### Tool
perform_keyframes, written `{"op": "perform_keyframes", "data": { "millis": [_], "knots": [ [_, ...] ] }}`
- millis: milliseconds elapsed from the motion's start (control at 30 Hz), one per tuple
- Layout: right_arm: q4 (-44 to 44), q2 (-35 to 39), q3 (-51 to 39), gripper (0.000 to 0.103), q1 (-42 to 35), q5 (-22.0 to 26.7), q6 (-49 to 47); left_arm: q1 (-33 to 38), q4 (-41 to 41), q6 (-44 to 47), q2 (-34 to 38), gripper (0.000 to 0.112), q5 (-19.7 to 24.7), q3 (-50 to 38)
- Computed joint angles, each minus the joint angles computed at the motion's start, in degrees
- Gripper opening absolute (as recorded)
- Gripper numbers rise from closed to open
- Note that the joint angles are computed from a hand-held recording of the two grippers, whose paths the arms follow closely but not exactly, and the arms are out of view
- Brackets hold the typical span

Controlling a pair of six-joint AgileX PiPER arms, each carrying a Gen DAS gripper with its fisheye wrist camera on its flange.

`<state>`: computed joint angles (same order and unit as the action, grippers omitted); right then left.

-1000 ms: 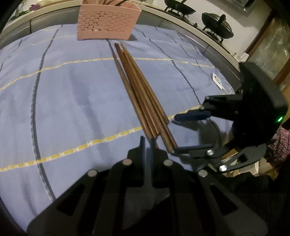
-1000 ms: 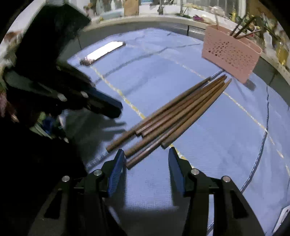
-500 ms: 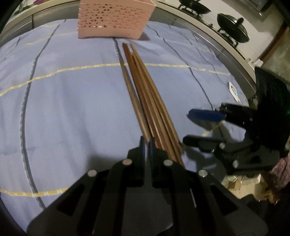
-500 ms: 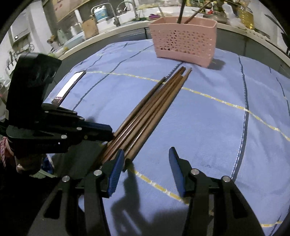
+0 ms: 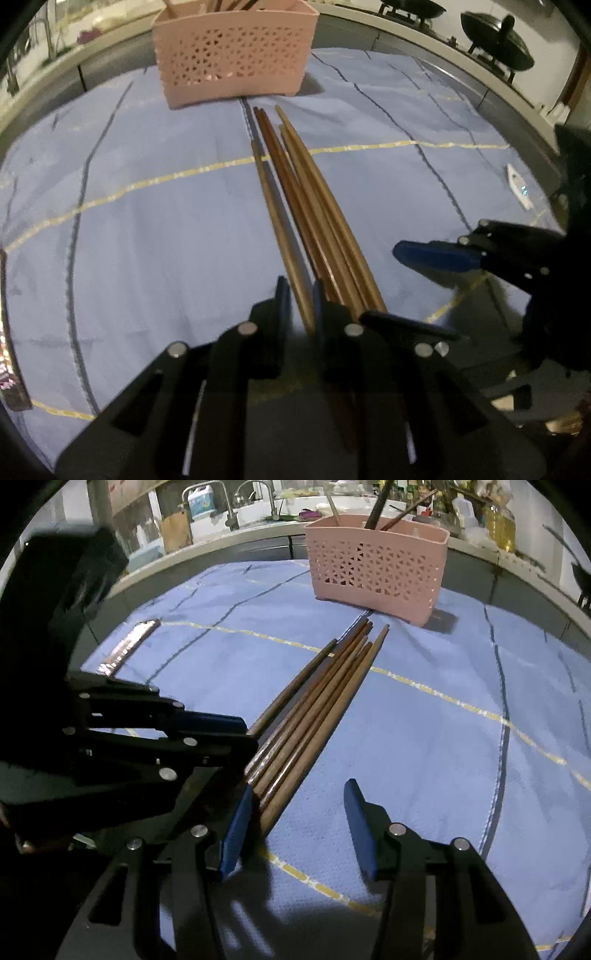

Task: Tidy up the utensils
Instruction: 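Bring both tools back down to the remaining brown chopstick pile, then close left tool on a brown chopstick while right tool closes on a light brown one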

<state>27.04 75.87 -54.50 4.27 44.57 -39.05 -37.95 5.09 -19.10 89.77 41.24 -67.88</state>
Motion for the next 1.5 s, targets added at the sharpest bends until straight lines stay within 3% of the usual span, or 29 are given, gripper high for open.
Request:
{"op": "perform_keyframes", "data": {
  "millis": [233,433,933,1233,1333,1433,1467,1500],
  "knots": [
    [-3.3,0.2,-0.6,0.051,-0.6,-0.5,4.3,-0.8,4.9,-2.7,0.7,0.013,-0.6,-0.4],
    [-10.7,0.8,-1.1,0.051,3.8,-2.8,11.5,-0.6,7.6,-3.9,1.5,0.013,-3.2,-0.2],
    [-15.6,0.8,-1.6,0.051,1.1,-3.1,14.9,7.9,-5.2,8.4,-4.2,0.008,-6.8,6.6],
    [-16.6,1.4,-1.9,0.051,2.7,-4.1,17.0,7.1,-2.8,6.0,-4.3,0.008,-6.7,6.7],
    [-14.2,2.1,-2.6,0.044,2.2,-3.3,15.8,7.1,-2.8,5.8,-4.1,0.008,-6.6,6.5],
    [-12.4,2.5,-3.3,0.025,2.2,-2.2,14.5,7.1,-2.8,5.8,-4.1,0.008,-6.6,6.4],
    [-11.0,2.7,-3.6,0.013,1.6,-1.3,13.1,7.1,-3.0,6.0,-4.1,0.008,-6.6,6.4],
    [-10.2,2.7,-3.7,0.010,1.1,-0.8,12.5,7.4,-3.9,7.0,-4.1,0.008,-6.6,6.4]
  ]
}}
